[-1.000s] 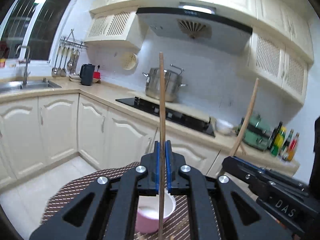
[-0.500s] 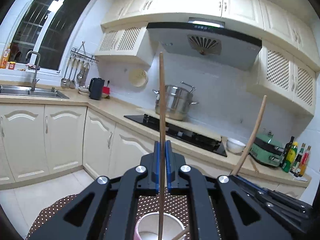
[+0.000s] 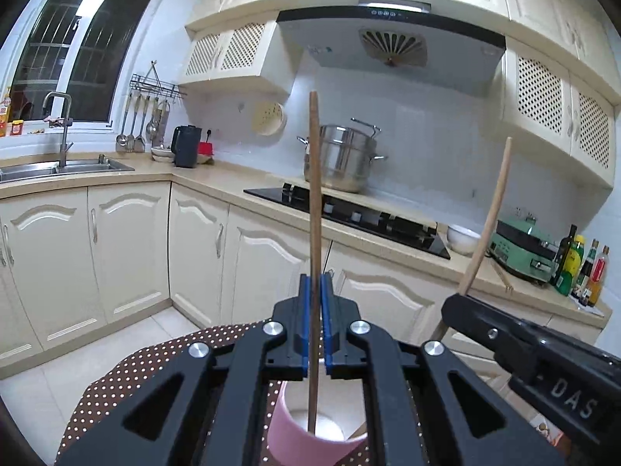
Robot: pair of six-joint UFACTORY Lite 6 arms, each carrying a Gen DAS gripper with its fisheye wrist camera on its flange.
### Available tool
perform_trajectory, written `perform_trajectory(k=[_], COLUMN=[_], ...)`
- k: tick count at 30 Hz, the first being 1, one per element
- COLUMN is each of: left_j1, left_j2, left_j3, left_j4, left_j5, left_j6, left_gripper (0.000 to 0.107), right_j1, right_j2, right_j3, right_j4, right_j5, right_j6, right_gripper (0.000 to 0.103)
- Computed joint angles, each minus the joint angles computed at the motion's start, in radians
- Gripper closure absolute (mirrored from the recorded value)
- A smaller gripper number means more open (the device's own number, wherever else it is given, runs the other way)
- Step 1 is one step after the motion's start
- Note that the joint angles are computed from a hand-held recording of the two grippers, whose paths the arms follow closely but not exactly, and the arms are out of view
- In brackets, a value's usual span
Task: Organize utensils
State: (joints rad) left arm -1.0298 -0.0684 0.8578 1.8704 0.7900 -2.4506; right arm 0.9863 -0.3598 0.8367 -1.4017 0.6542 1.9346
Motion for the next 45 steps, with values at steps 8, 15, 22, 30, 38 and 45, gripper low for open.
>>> perform_trajectory(k=[8,15,22,30,38,45], left_j1=[-0.012,-0.057,-0.104,-0.179,-0.205,-0.131], left_j2=[-0.043,-0.098,-0.172,-0.3,-0.348,-0.194], left_j3=[-0.021,-0.041,-0.061,-0.093,-0.076,-0.049], left_j4=[-0.074,-0.184,-0.319,-0.494,-0.788,-1.173], left_j5=[-0.056,-0.024,0.022,0.081,0.035,-0.151], left_j6=[0.095,0.198,0.321,0.488,0.763,1.142], left_gripper=[0.091,0.063,0.054,0.048,0.048,0.048], right_j1=[0.016,0.03,0.082,0.173,0.335,0.47], right_j2=[0.014,-0.007,-0.005,-0.085,-0.231,-0.359], right_j3=[-0.025,-0.04,-0.024,-0.058,-0.162,-0.323], right_j4=[0.0,0.027,0.078,0.093,0.184,0.321], right_j5=[0.01,0.022,0.086,0.201,0.399,0.488], right_j6=[0.049,0.067,0.041,0.063,0.067,0.128], right_gripper=[0.097,0.097,0.088,0.055,0.049,0.048])
